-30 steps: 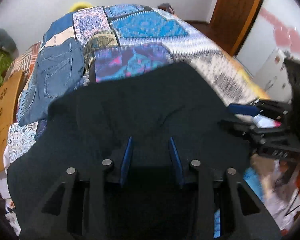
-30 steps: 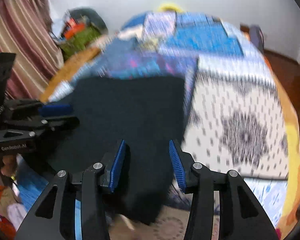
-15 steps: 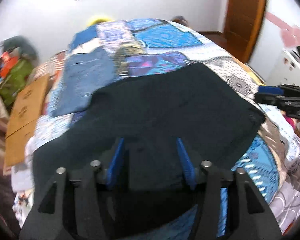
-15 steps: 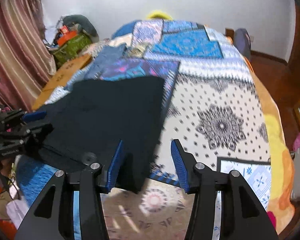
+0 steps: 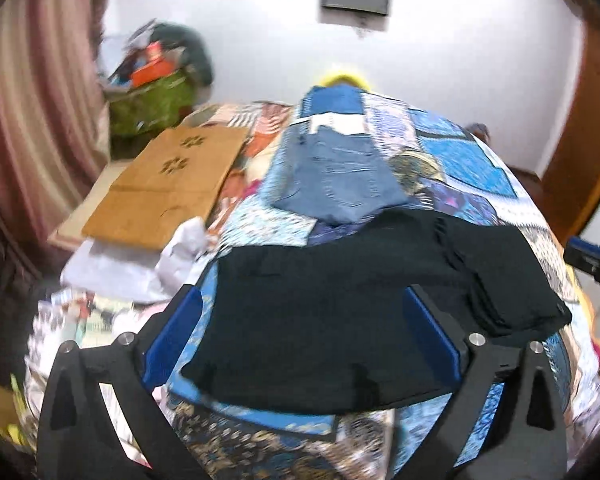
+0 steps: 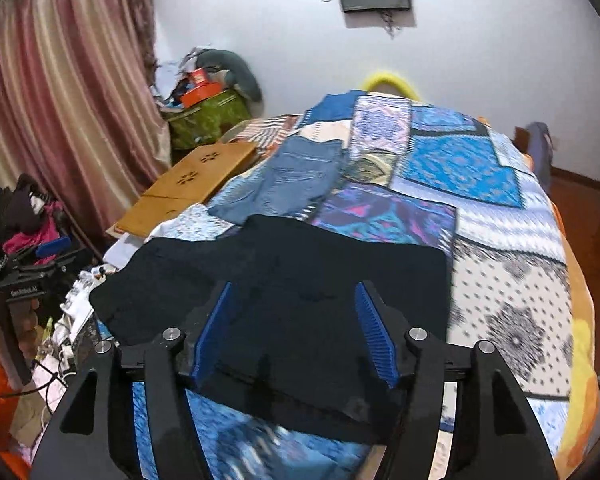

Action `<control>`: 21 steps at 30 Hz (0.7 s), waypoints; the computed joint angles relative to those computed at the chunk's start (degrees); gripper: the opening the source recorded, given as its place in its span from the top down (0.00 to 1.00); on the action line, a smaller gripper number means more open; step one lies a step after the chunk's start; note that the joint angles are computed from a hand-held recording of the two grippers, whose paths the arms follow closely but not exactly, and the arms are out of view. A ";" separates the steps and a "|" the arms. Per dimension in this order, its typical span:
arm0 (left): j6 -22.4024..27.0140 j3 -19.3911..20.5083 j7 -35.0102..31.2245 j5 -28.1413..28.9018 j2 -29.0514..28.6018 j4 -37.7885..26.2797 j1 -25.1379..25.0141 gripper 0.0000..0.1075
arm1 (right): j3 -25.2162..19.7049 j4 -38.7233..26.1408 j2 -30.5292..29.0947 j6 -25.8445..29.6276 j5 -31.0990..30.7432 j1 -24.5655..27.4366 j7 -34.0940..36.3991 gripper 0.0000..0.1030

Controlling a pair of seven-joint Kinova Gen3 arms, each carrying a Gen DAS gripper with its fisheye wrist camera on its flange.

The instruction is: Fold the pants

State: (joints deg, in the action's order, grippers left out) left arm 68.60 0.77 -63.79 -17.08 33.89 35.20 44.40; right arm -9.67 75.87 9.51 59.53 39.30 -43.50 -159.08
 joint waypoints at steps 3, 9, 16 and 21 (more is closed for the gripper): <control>-1.66 0.39 2.80 2.41 -2.17 5.04 -3.11 0.06 | 0.10 -2.57 2.39 -0.35 -1.13 0.11 2.66 0.39; -0.50 3.78 2.88 9.99 -3.27 10.16 -10.04 0.06 | 1.74 -7.73 6.95 0.05 -5.57 -0.72 9.49 0.39; 0.48 8.06 1.48 21.78 -2.09 13.23 -16.57 0.06 | 4.17 -12.35 11.76 3.16 -10.06 -1.38 15.62 0.39; -1.89 8.70 2.66 27.12 -2.93 17.13 -18.59 0.06 | 4.66 -13.79 13.52 4.59 -15.12 -0.17 20.01 0.39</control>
